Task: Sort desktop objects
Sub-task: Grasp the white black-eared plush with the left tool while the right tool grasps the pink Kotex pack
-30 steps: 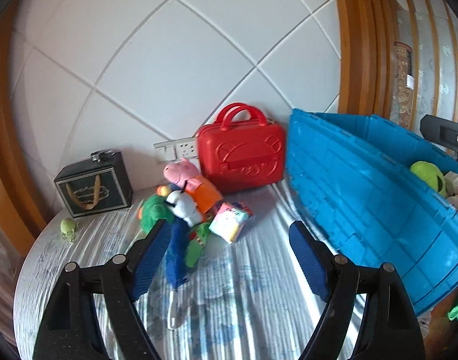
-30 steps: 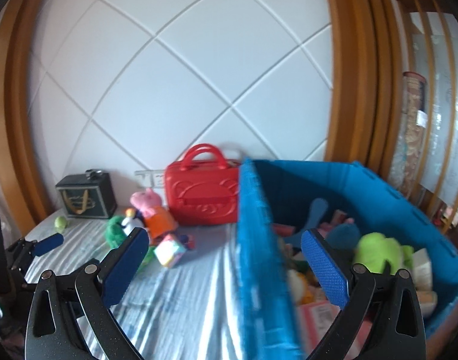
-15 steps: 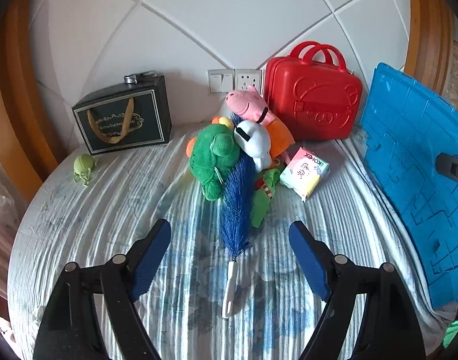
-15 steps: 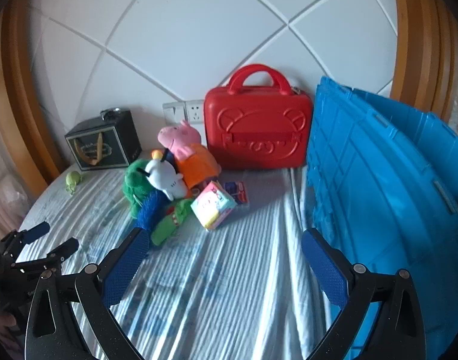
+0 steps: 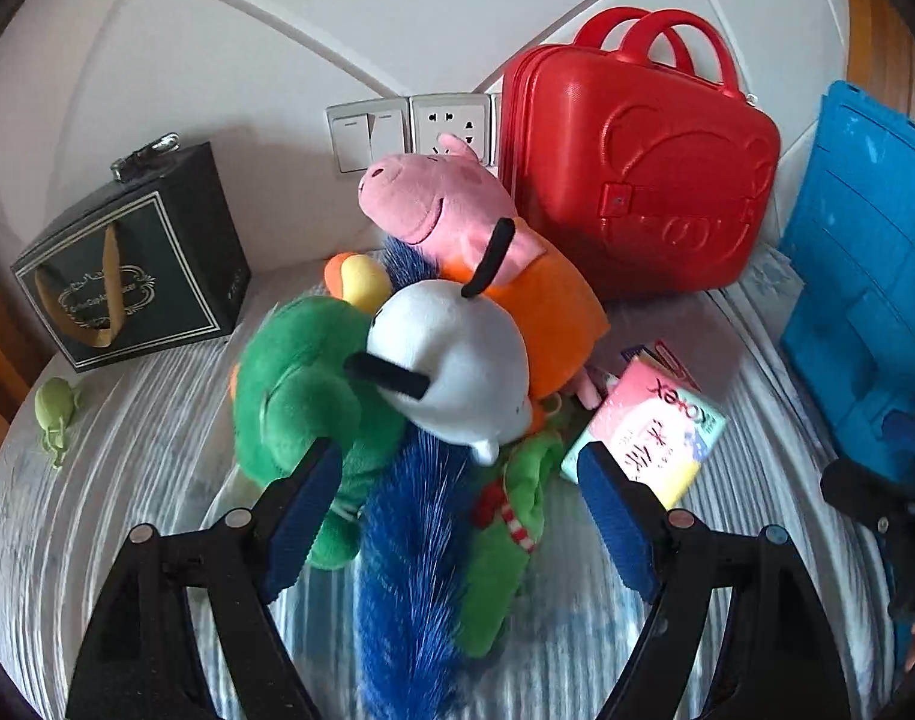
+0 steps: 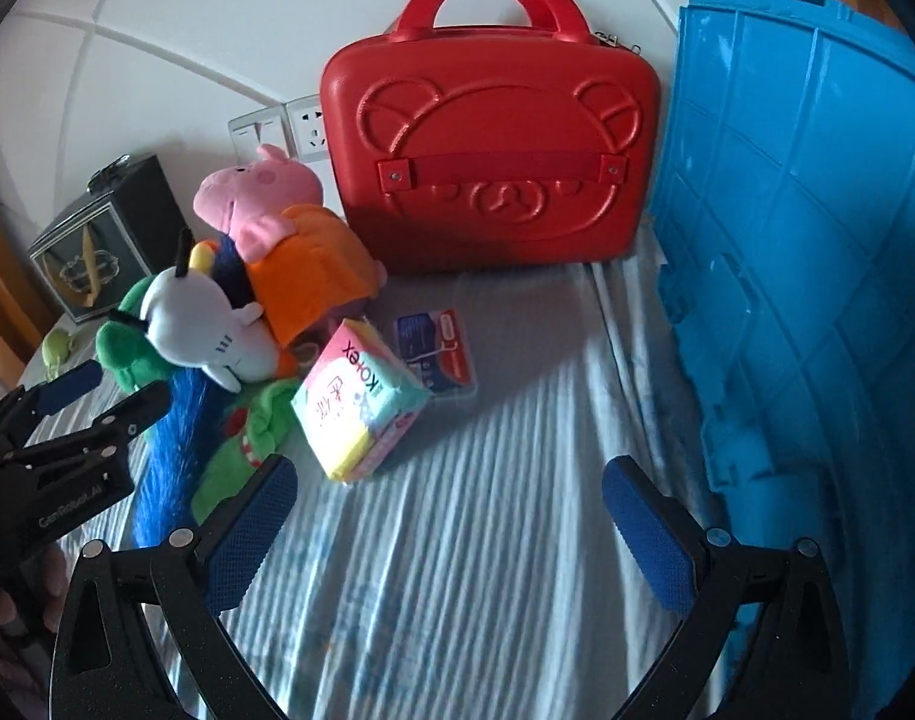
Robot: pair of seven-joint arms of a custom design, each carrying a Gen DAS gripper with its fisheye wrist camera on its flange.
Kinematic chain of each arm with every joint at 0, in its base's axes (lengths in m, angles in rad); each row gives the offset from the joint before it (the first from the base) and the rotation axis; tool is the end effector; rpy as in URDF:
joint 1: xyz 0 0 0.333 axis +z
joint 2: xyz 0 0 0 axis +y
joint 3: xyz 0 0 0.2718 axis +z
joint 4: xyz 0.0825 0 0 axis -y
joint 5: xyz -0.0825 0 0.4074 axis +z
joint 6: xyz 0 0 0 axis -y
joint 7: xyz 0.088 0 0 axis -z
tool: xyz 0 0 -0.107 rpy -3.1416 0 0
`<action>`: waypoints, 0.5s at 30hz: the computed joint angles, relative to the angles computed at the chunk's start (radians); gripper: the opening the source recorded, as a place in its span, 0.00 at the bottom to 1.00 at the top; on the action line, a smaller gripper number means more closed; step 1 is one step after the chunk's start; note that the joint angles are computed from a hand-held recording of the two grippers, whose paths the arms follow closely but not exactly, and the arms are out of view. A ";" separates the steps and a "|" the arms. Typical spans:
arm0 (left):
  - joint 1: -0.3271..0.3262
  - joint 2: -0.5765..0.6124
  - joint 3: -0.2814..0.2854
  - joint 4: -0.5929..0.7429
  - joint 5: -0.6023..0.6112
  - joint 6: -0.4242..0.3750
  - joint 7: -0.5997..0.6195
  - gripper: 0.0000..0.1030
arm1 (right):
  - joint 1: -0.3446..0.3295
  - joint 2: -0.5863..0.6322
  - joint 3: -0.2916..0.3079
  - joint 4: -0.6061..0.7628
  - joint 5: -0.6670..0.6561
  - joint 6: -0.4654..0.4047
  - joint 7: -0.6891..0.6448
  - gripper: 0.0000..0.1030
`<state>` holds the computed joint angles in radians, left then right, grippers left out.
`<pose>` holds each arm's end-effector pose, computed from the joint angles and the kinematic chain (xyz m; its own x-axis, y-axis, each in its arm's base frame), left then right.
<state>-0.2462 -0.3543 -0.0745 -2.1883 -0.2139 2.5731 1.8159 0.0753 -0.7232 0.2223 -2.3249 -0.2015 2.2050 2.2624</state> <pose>0.5078 -0.1688 0.5696 -0.4267 -0.9043 0.0144 -0.6649 0.3029 -0.6827 0.4075 0.1371 0.6164 -0.3027 -0.9505 -0.0705 -0.7336 0.2795 -0.6194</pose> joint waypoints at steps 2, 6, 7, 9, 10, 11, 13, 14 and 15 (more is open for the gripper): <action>-0.003 0.063 -0.003 0.039 -0.017 0.019 -0.009 0.78 | -0.010 0.046 -0.001 0.005 0.000 0.045 0.018 1.00; 0.014 0.167 -0.034 0.104 -0.001 0.051 -0.038 0.78 | -0.011 0.139 -0.018 0.027 0.018 0.099 0.050 1.00; 0.022 0.183 -0.046 0.113 0.021 0.061 -0.048 0.78 | -0.010 0.162 -0.025 0.035 0.024 0.109 0.057 1.00; 0.028 0.205 -0.059 0.121 0.039 0.085 -0.046 0.78 | -0.005 0.209 -0.037 0.050 0.033 0.126 0.065 1.00; 0.031 0.214 -0.064 0.125 0.047 0.090 -0.050 0.75 | -0.001 0.224 -0.042 0.055 0.034 0.133 0.067 1.00; 0.036 0.230 -0.068 0.139 0.058 0.082 -0.060 0.60 | 0.003 0.242 -0.049 0.060 0.040 0.143 0.067 1.00; 0.040 0.251 -0.063 0.157 0.006 0.059 -0.049 0.51 | 0.018 0.267 -0.067 0.067 0.062 0.162 0.054 0.98; 0.042 0.247 -0.061 0.150 -0.029 0.071 -0.034 0.48 | 0.024 0.277 -0.073 0.069 0.070 0.170 0.048 0.93; 0.043 0.241 -0.060 0.144 -0.049 0.073 -0.019 0.45 | 0.027 0.287 -0.075 0.074 0.073 0.174 0.045 0.88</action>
<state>-0.2035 -0.1136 -0.1350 -2.0441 -0.2631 2.6461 1.7973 0.1020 -0.4357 0.1468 -2.2512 -0.1287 2.3790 2.3072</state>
